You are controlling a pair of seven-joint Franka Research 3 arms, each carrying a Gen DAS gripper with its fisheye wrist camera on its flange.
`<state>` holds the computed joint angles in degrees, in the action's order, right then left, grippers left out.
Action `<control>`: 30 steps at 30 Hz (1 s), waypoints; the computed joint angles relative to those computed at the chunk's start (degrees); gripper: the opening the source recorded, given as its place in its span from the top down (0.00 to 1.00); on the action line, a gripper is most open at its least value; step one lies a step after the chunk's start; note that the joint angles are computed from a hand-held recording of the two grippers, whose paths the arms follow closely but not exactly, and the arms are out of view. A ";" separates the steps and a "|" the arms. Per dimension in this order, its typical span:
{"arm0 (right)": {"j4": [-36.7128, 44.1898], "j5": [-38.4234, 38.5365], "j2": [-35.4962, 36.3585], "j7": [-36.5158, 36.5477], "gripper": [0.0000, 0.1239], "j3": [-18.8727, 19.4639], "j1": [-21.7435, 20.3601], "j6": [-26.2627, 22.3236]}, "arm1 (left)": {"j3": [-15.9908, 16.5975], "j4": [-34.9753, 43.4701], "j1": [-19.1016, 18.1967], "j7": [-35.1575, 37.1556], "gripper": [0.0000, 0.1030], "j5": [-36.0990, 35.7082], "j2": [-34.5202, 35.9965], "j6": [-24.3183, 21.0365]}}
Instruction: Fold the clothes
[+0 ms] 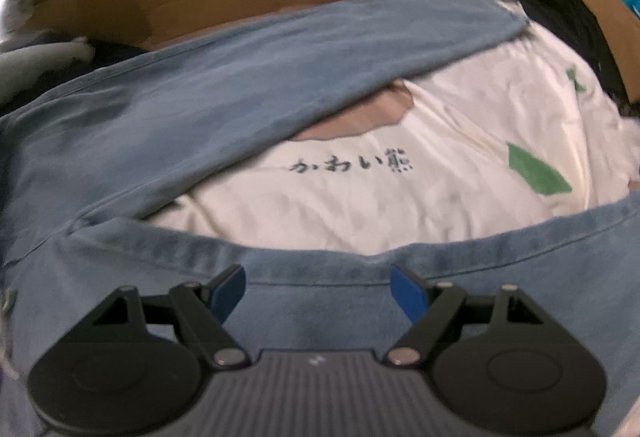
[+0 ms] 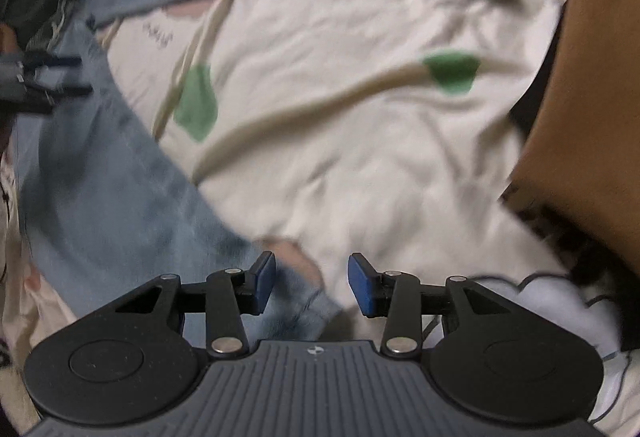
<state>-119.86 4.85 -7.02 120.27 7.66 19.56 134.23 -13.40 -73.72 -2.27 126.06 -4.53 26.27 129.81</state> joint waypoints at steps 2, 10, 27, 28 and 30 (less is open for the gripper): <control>-0.94 1.15 -0.95 0.32 0.59 -0.02 0.14 0.44 | 0.70 -1.25 0.04 -2.60 0.21 0.18 -1.83 0.56; -3.19 4.11 -2.69 2.42 0.78 0.65 0.78 1.15 | 3.84 -7.30 -0.17 -21.07 0.20 2.70 -10.10 -1.03; 3.79 2.38 -3.07 5.39 0.86 1.42 0.85 -12.41 | 6.24 -21.41 0.52 -48.36 0.20 12.23 -20.10 -6.46; 4.28 1.57 -2.84 5.57 0.86 1.54 0.89 -13.09 | 6.24 -22.00 0.56 -48.87 0.20 12.44 -20.35 -5.84; 5.31 0.41 -2.63 5.73 0.86 1.61 1.01 -14.12 | 6.22 -23.14 0.66 -49.51 0.20 12.48 -20.94 -4.53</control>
